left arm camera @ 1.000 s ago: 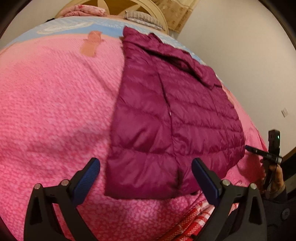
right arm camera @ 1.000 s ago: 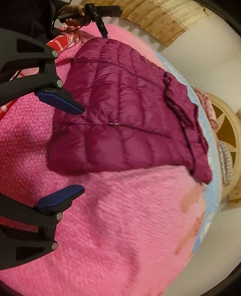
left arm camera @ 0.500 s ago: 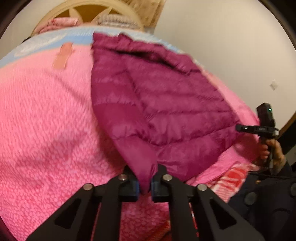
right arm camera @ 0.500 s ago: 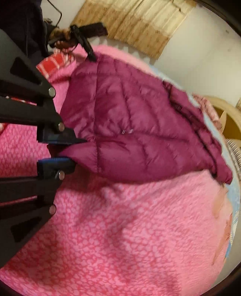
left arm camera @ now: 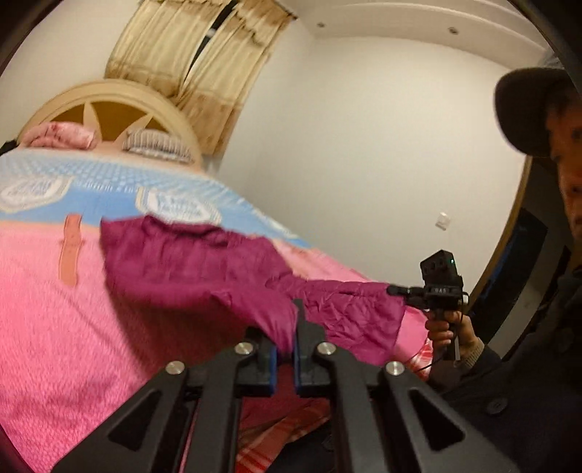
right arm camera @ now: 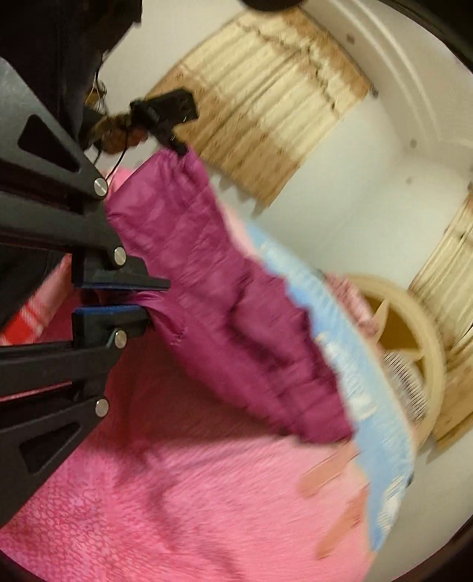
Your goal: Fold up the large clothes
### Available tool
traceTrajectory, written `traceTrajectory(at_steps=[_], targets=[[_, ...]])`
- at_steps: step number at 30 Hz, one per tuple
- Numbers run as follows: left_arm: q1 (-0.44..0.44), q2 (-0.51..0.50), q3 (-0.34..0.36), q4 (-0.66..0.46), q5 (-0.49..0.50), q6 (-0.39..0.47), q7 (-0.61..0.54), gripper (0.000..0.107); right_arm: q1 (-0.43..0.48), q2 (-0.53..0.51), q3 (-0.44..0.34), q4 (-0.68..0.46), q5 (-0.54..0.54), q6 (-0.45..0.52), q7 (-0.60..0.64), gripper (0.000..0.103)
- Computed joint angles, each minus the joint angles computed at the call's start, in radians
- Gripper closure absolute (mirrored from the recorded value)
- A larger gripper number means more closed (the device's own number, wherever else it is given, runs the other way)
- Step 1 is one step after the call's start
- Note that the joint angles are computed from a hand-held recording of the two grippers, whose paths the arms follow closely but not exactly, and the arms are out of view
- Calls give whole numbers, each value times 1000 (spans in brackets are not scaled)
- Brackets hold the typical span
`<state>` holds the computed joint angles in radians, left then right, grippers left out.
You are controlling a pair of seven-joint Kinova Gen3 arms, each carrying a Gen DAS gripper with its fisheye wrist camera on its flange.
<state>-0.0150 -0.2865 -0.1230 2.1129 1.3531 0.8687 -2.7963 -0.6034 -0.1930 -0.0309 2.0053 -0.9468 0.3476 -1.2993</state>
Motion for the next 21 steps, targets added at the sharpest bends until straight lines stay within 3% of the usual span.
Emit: traceTrajectory(at_steps=[4, 8, 11, 13, 16, 21], targets=[[-13, 39, -48, -28, 65, 32, -60, 101, 122, -25, -72, -49, -21, 8, 43, 98], [-60, 166, -45, -139, 112, 53, -66, 101, 157, 43, -24, -139, -84, 35, 130, 98], [-85, 278, -5, -273, 63, 20, -26, 101, 187, 143, -2, -267, -19, 82, 64, 98], [-131, 359, 64, -362, 37, -23, 19, 101, 198, 226, 5, -359, 33, 96, 22, 98], [-183, 476, 138, -501, -42, -47, 105, 101, 109, 349, 122, -498, 72, 121, -34, 98], [-116, 653, 117, -730, -221, -77, 291, 101, 9, 566, 337, -730, 75, 206, -127, 98]])
